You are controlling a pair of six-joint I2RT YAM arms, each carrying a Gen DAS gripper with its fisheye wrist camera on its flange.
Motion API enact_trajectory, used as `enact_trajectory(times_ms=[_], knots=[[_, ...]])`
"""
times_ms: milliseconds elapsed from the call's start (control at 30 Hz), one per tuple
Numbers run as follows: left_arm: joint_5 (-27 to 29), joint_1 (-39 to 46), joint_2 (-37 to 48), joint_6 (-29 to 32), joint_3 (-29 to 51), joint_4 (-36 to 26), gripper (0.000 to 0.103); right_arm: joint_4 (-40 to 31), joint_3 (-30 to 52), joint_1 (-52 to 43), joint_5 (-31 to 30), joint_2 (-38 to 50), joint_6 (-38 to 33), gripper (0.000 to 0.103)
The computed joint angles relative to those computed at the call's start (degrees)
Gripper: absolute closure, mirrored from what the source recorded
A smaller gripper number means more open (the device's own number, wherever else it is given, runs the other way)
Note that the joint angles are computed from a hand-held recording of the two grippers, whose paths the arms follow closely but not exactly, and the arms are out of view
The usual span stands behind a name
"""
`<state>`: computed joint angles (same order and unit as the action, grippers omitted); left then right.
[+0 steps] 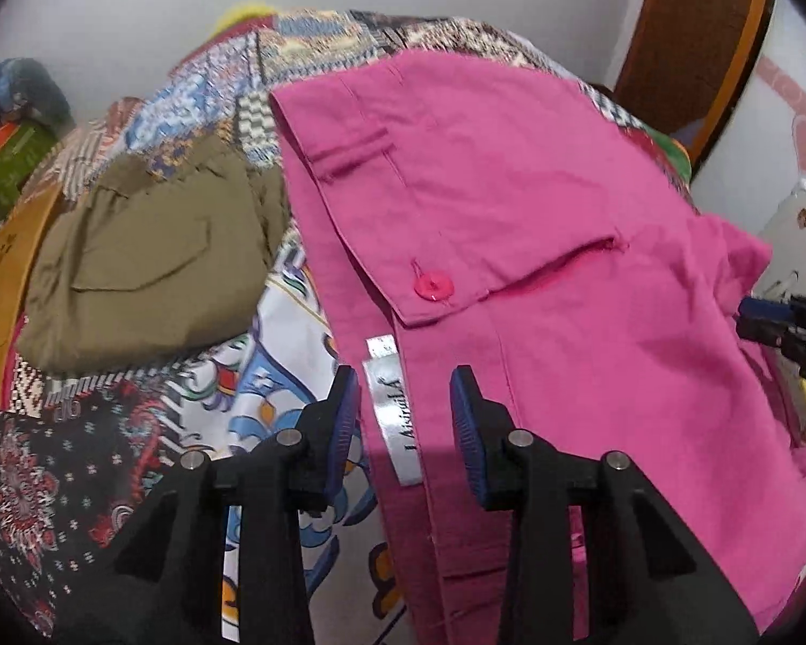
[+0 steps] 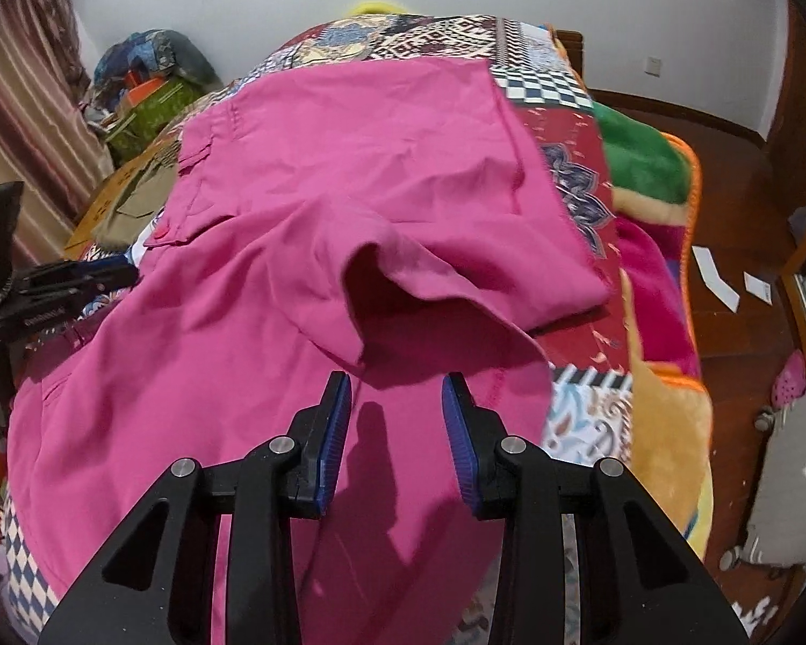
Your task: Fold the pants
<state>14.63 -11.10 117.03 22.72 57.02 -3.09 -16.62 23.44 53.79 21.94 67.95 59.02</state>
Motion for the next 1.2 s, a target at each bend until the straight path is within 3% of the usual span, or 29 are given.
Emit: enact_trajectory(times_ms=[167,333,367,400,433,467,633,733,867,933,1067,1200], knots=[[0.3,-0.3,1.4,1.2,1.9,-1.2,0.066,4.0,0.1,-2.3,-1.7,0.2,-4.0,0.069],[-0.1,-0.3,2.0,0.7,2.6,-1.4,0.058,8.7,1.1,-5.9,-3.6,3.4,-6.4,0.069],[0.0,-0.2,2.1,0.5,2.7,-1.4,0.056,9.4,0.9,-6.2,-3.5,3.6,-6.1,0.073],[0.0,0.1,2.3,0.2,3.0,-1.5,0.053,10.1,0.5,-6.0,-3.0,3.3,-5.5,0.087],[0.2,0.3,2.4,0.2,3.2,-1.7,0.052,10.6,0.1,-6.3,-3.2,2.6,-5.4,0.095],[0.5,0.7,2.5,0.2,3.5,-2.0,0.052,10.6,-0.2,-5.8,-2.5,1.8,-4.7,0.096],[1.1,2.3,2.1,0.1,4.1,-2.6,0.052,6.1,-2.1,-1.3,6.7,-6.9,-0.5,0.097],[4.0,3.2,2.5,-0.2,6.3,-5.9,0.055,3.4,-2.5,-1.6,7.1,-10.5,0.0,0.097],[6.9,2.8,1.7,-0.1,7.0,-7.7,0.057,1.5,-1.1,-0.5,6.1,-8.9,0.5,0.097],[6.3,1.7,2.3,0.2,7.7,-8.2,0.057,2.3,-1.5,0.1,4.9,-8.2,1.2,0.093],[4.8,0.2,6.6,0.4,12.0,-11.8,0.057,3.4,-2.3,0.5,4.2,-6.3,1.5,0.056],[8.8,1.1,9.9,1.3,17.1,-16.9,0.057,7.9,-2.4,-2.3,0.9,-3.4,-1.6,0.053]])
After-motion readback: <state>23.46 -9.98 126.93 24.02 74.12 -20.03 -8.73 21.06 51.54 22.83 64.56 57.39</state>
